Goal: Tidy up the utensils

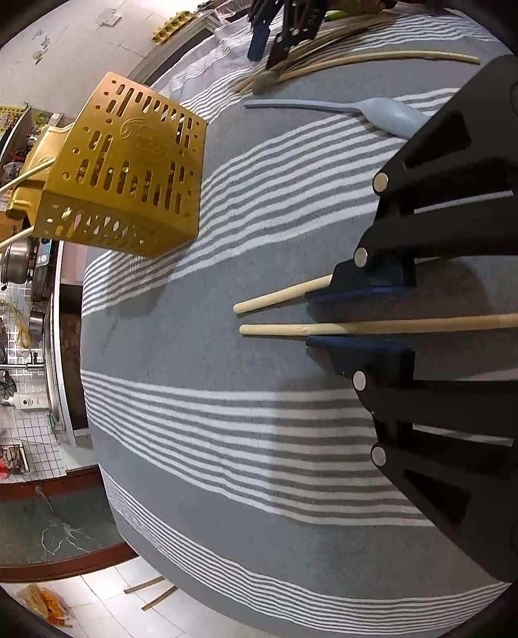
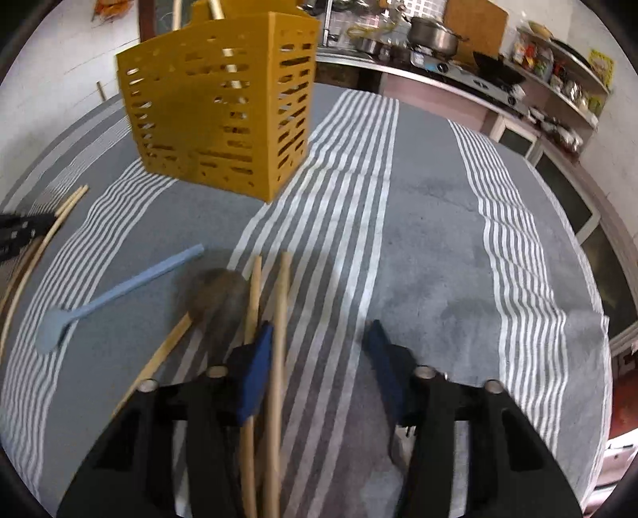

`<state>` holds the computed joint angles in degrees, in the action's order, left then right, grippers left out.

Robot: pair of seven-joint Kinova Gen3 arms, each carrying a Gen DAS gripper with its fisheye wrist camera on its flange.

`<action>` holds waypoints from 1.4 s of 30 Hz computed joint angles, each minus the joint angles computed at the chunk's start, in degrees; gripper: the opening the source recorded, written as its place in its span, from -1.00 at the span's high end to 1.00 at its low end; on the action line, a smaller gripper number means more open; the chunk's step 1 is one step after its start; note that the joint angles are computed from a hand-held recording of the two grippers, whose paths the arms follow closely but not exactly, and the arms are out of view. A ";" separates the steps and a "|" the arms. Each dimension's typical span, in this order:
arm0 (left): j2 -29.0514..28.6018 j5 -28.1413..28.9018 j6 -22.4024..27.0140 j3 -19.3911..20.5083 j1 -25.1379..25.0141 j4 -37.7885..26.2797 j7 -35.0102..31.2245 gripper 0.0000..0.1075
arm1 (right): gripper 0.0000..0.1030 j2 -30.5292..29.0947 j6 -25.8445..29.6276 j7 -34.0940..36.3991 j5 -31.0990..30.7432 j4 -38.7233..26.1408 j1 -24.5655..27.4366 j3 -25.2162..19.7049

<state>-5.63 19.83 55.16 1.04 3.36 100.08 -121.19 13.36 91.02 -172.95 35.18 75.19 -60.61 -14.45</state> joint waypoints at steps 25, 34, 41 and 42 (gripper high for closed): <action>4.70 -5.44 5.49 2.35 1.20 -7.60 3.10 0.93 | 0.89 -0.65 -2.73 1.75 -5.12 -3.03 3.06 1.70; -1.52 3.44 3.69 -1.09 -0.21 -7.43 0.06 0.92 | 0.89 -5.45 -2.48 -5.88 6.23 -1.74 0.12 -1.73; -4.62 7.24 3.45 -2.91 0.04 -8.44 -0.39 0.92 | 0.89 -6.68 2.12 -9.08 15.90 -3.10 -3.70 -5.00; -5.12 7.59 3.68 -3.04 0.19 -8.48 -0.35 0.92 | 0.89 -7.06 2.27 -9.93 17.59 -2.71 -4.33 -5.43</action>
